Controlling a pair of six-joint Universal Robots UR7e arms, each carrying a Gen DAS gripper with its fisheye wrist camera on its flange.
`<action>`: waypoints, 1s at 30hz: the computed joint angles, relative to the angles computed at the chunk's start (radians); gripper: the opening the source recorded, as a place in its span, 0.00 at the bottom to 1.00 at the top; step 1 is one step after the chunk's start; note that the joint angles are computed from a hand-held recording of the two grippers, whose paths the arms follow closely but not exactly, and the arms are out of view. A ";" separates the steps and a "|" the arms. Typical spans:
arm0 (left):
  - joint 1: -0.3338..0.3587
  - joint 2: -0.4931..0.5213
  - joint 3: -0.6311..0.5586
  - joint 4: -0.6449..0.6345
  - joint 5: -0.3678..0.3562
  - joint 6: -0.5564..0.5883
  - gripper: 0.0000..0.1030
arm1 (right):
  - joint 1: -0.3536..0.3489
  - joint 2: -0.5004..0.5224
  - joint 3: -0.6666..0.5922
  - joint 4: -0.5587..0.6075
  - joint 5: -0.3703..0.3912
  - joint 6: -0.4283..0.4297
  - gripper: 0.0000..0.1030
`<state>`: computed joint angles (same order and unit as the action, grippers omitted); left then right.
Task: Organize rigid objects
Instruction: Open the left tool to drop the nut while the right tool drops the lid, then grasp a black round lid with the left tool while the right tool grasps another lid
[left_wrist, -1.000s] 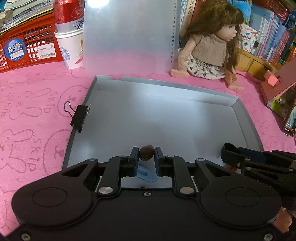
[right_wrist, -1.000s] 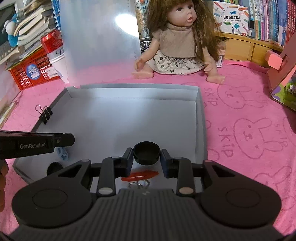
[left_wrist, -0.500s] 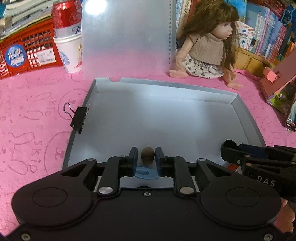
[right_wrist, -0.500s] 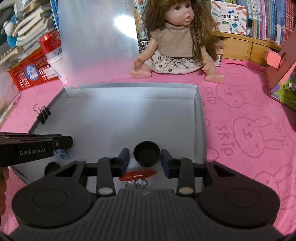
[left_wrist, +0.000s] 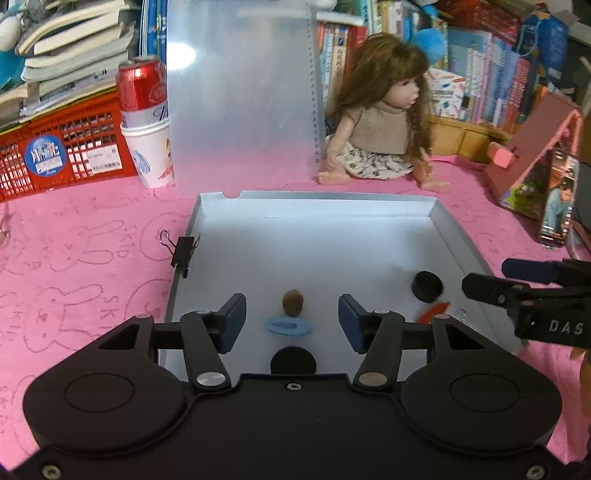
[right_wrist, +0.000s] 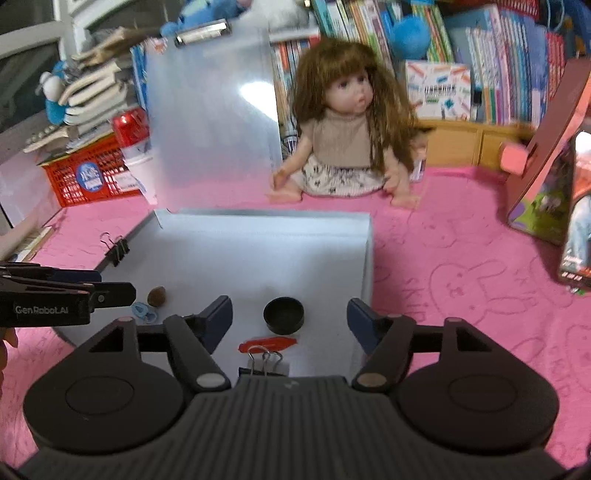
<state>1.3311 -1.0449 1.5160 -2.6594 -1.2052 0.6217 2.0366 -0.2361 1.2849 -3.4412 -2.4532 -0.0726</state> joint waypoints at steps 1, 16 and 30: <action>0.001 -0.015 0.014 -0.005 -0.011 0.007 0.53 | 0.005 -0.003 0.012 -0.027 -0.002 -0.020 0.79; 0.038 -0.206 0.212 0.008 -0.116 0.026 0.54 | 0.073 0.001 0.177 -0.383 -0.047 -0.238 0.82; 0.075 -0.307 0.345 0.010 -0.132 0.020 0.55 | 0.095 0.037 0.268 -0.476 -0.055 -0.347 0.85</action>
<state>1.4061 -1.3523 1.8614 -2.6490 -1.3367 0.6416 2.1318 -0.1992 1.5524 -3.9172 -2.5080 -0.4196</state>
